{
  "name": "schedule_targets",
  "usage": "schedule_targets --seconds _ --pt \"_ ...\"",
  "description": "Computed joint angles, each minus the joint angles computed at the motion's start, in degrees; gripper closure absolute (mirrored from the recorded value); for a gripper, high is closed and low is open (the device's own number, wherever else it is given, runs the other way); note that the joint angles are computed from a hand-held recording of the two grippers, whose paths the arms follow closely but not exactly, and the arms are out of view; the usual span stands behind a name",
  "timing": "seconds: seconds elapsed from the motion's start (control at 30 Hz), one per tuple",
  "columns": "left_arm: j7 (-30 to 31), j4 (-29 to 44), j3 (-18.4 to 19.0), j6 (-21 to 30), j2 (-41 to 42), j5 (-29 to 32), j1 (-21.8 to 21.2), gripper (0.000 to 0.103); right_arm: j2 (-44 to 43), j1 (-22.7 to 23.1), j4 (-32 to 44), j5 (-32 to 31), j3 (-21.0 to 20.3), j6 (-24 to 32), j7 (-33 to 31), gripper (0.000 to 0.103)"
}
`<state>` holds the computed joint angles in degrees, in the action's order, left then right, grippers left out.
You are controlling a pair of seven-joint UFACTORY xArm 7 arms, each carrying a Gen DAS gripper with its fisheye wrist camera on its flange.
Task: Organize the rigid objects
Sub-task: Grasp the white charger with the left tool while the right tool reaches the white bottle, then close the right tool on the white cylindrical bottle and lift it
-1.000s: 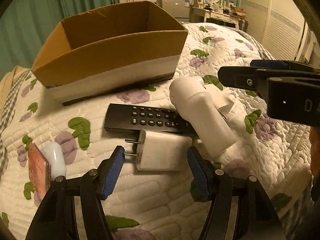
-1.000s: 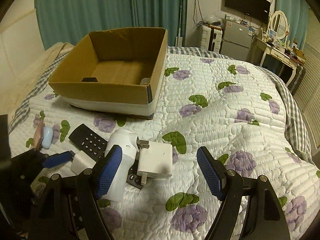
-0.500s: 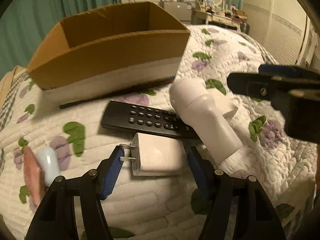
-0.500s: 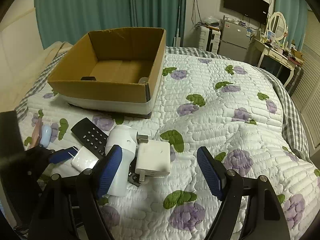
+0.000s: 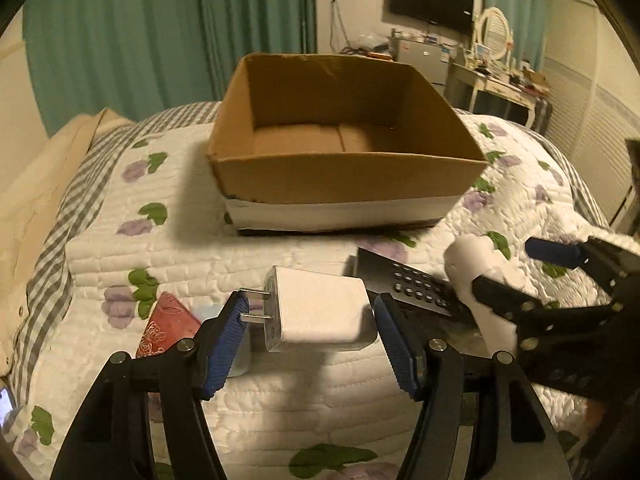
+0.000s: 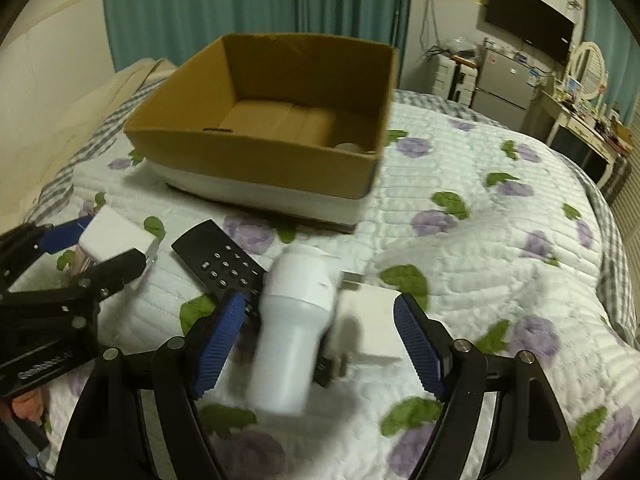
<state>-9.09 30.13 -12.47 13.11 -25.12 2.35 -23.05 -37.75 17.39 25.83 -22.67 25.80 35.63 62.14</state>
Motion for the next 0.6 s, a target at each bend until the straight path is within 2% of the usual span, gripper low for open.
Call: schedule_targets --seconds 0.1,0.17,0.23,0.27,0.3,0.33,0.4,0.5,0.6 --pt "0.78 0.2 1.46 0.15 0.35 -1.39 -1.0 0.037 4.76 -1.59 1.98 -1.93 1.01 -1.73 0.45 0.029" --pt "1.15 0.18 1.78 0.07 0.25 -1.93 -1.18 0.037 8.2 -2.14 3.35 -3.23 1.45 -2.23 0.82 0.042" --pt "1.4 0.11 2.0 -0.08 0.13 -2.4 -1.29 0.037 9.38 -2.29 3.78 -5.17 1.96 -2.12 2.15 0.045" --pt "1.59 0.15 2.19 -0.08 0.12 -2.69 -1.43 0.037 9.41 -2.26 3.86 -5.93 2.09 -1.77 3.04 0.055" --pt "1.79 0.23 2.33 -0.05 0.15 -2.94 -1.53 0.037 9.5 -2.5 4.5 -6.95 2.81 0.26 4.08 0.058" --pt "1.9 0.16 2.37 -0.13 0.08 -3.15 -1.59 0.037 9.17 -2.07 4.42 -7.54 2.49 0.82 4.35 0.058" --pt "2.04 0.08 2.3 -0.12 -0.25 -3.36 -1.58 0.037 6.72 -0.6 2.53 -7.09 0.83 -1.76 5.53 0.058" --pt "1.84 -0.04 1.86 -0.02 -1.23 -3.22 -1.15 0.037 5.13 -0.31 3.93 -8.29 2.47 1.53 5.61 0.058" --pt "2.04 -0.11 2.04 0.59 -3.19 -3.26 -1.36 0.037 2.5 1.04 4.7 -7.42 1.55 1.89 4.37 0.058"
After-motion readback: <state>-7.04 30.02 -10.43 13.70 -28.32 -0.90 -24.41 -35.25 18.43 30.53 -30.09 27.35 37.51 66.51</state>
